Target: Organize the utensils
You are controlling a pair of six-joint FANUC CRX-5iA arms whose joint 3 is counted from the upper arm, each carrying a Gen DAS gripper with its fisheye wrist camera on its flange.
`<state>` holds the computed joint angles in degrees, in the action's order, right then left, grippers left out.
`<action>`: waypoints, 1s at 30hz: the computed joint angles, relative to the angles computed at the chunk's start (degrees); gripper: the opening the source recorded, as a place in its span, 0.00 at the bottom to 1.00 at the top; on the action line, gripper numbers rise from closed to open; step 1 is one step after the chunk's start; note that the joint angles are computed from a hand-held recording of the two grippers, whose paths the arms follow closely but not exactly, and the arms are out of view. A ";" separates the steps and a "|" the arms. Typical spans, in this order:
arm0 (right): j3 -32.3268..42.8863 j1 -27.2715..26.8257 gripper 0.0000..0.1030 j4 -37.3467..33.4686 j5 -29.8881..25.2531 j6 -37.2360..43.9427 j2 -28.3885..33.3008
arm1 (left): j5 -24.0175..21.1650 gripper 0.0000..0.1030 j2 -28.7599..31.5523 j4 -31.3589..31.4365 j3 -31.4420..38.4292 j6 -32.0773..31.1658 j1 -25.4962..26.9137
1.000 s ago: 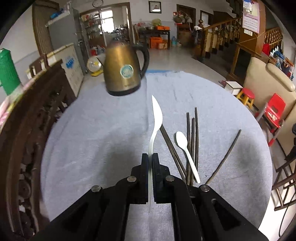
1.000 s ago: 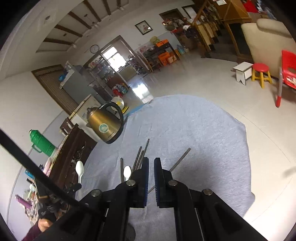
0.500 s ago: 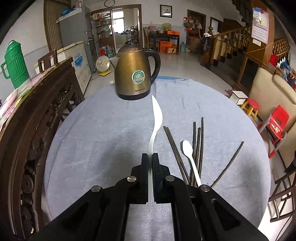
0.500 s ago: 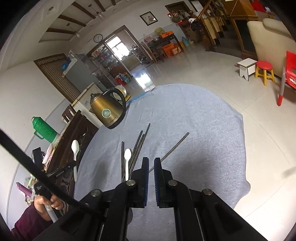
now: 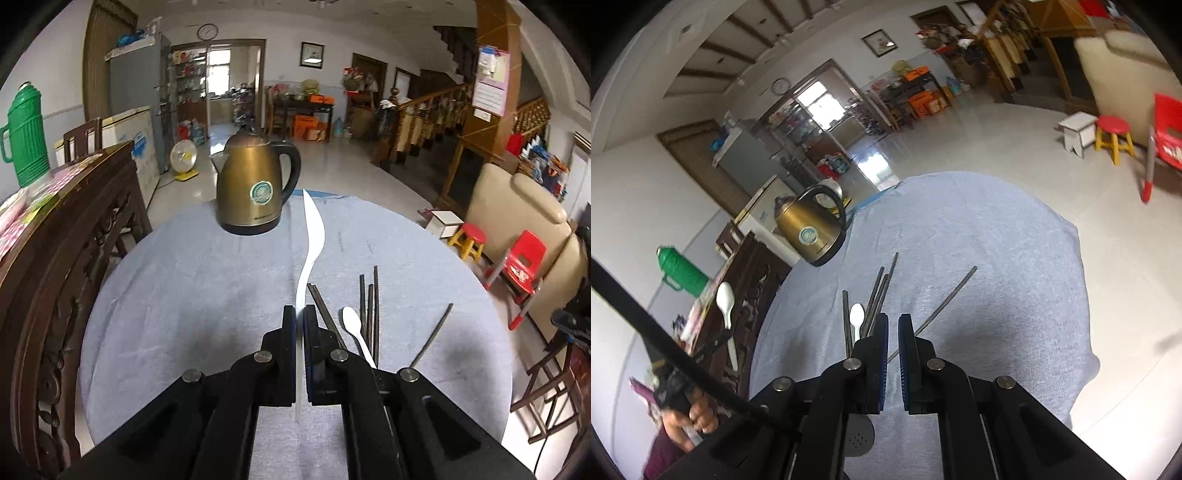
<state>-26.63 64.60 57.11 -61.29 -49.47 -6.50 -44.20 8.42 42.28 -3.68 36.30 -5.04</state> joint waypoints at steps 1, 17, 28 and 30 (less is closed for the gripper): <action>-0.78 -0.32 0.06 0.30 0.61 -1.16 -0.54 | -0.77 0.04 0.03 2.04 -0.56 -1.78 0.31; 9.52 -20.03 0.53 -31.08 13.43 17.87 8.21 | -9.89 0.04 -0.35 16.78 -6.21 -16.62 1.73; 34.79 -32.61 0.26 -53.05 -5.41 42.80 27.44 | -10.21 0.04 -1.41 21.32 -11.36 -20.49 1.90; 39.18 -32.57 0.18 -53.85 -9.87 44.48 30.55 | -10.67 0.04 -1.95 24.38 -13.00 -22.45 1.76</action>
<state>12.55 32.03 3.26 -71.16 -4.99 24.06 -54.87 6.47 66.66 -16.68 13.86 -3.28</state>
